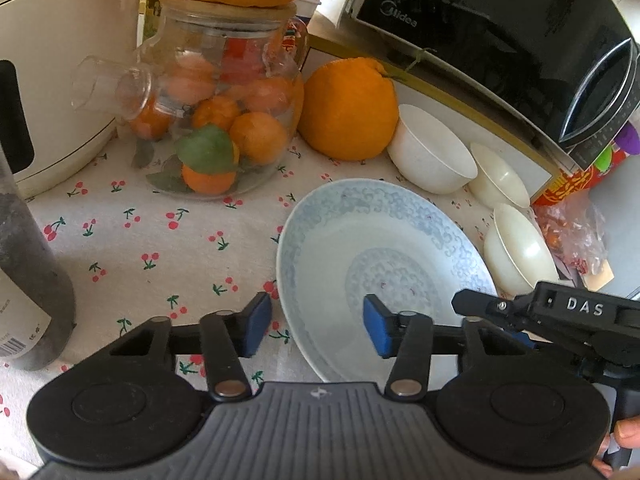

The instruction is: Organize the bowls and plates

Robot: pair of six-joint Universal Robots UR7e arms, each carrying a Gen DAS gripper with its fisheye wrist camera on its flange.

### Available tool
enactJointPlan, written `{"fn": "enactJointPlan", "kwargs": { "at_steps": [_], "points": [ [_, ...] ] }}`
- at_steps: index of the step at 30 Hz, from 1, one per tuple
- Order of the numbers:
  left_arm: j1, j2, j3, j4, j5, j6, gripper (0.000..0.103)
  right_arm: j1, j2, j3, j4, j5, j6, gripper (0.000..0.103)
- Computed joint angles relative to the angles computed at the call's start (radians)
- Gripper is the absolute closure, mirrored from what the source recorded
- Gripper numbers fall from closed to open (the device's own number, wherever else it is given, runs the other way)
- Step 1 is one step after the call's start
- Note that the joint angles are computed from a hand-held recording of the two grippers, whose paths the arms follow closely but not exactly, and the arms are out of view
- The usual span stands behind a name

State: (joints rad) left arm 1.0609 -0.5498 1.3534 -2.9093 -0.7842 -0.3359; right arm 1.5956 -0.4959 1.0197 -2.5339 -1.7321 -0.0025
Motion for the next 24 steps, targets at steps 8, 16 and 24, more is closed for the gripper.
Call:
{"fn": "enactJointPlan", "kwargs": {
  "at_steps": [8, 16, 24],
  "points": [
    [0.007, -0.01, 0.024, -0.051, -0.006, 0.02, 0.075, -0.004, -0.003, 0.011, -0.017, -0.002, 0.001, 0.072],
    [0.023, -0.024, 0.047, -0.094, -0.058, -0.017, 0.086, -0.005, -0.006, 0.018, -0.024, -0.013, -0.015, 0.079],
    [0.02, -0.037, 0.065, -0.094, -0.06, -0.017, 0.088, 0.007, -0.014, 0.023, -0.01, -0.043, -0.07, 0.081]
  ]
}}
